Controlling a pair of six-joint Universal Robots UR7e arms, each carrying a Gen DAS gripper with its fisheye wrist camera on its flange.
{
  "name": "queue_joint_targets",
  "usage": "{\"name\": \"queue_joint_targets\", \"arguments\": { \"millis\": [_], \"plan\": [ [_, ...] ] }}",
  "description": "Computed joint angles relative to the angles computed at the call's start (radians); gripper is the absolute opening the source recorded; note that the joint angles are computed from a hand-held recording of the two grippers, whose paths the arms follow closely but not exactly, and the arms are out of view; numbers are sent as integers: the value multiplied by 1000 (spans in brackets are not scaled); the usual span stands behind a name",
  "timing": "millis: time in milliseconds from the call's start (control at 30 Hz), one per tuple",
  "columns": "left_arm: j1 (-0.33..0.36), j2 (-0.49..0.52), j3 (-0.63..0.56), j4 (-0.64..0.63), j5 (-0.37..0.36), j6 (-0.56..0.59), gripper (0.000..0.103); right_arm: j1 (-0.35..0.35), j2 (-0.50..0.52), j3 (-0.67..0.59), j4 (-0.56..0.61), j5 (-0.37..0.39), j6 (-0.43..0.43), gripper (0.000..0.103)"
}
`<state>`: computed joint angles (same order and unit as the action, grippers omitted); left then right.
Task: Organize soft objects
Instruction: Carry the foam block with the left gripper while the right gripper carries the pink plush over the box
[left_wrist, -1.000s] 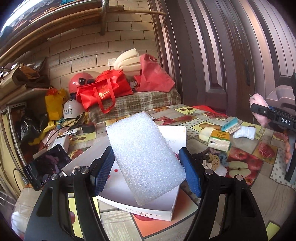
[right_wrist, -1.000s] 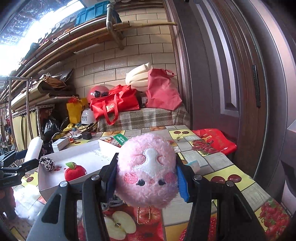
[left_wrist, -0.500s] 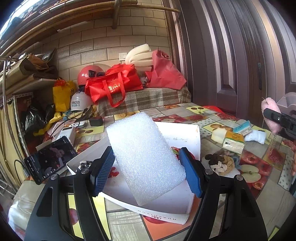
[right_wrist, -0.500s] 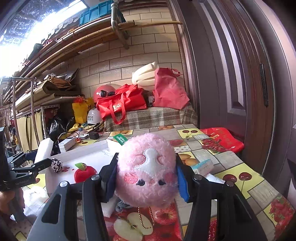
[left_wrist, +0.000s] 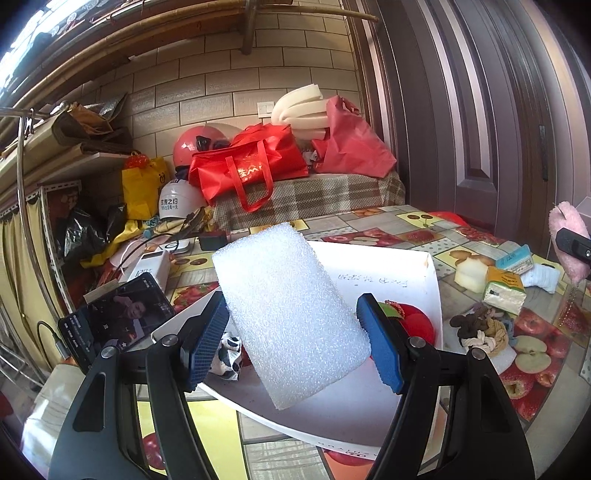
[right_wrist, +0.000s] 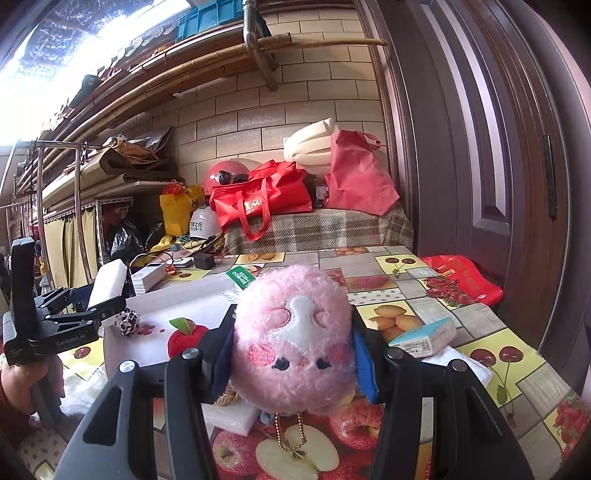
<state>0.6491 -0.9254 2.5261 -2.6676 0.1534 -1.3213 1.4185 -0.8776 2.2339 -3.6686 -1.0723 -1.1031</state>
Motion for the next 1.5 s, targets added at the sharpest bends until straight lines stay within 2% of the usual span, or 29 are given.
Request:
{"name": "queue_joint_targets", "arguments": {
  "millis": [133,300,933,1200,1367,1500],
  "plan": [
    [19,0,-1,-41,18,30,72,18,11,-1,14,-14,-18,55],
    [50,-30,-1,-25,30,1,72,43,31,-2,33,-31,-36,55],
    [131,-147,-36,261,72,-200,72,149,140,-58,76,-141,-21,54],
    [143,-175,-35,297,71,-242,72,196,175,-51,120,-142,-90,54],
    [144,-186,-36,324,73,-264,72,242,200,-70,184,-190,-153,54],
    [145,-193,-36,333,76,-276,72,271,211,-117,273,-265,-128,54]
  ]
}}
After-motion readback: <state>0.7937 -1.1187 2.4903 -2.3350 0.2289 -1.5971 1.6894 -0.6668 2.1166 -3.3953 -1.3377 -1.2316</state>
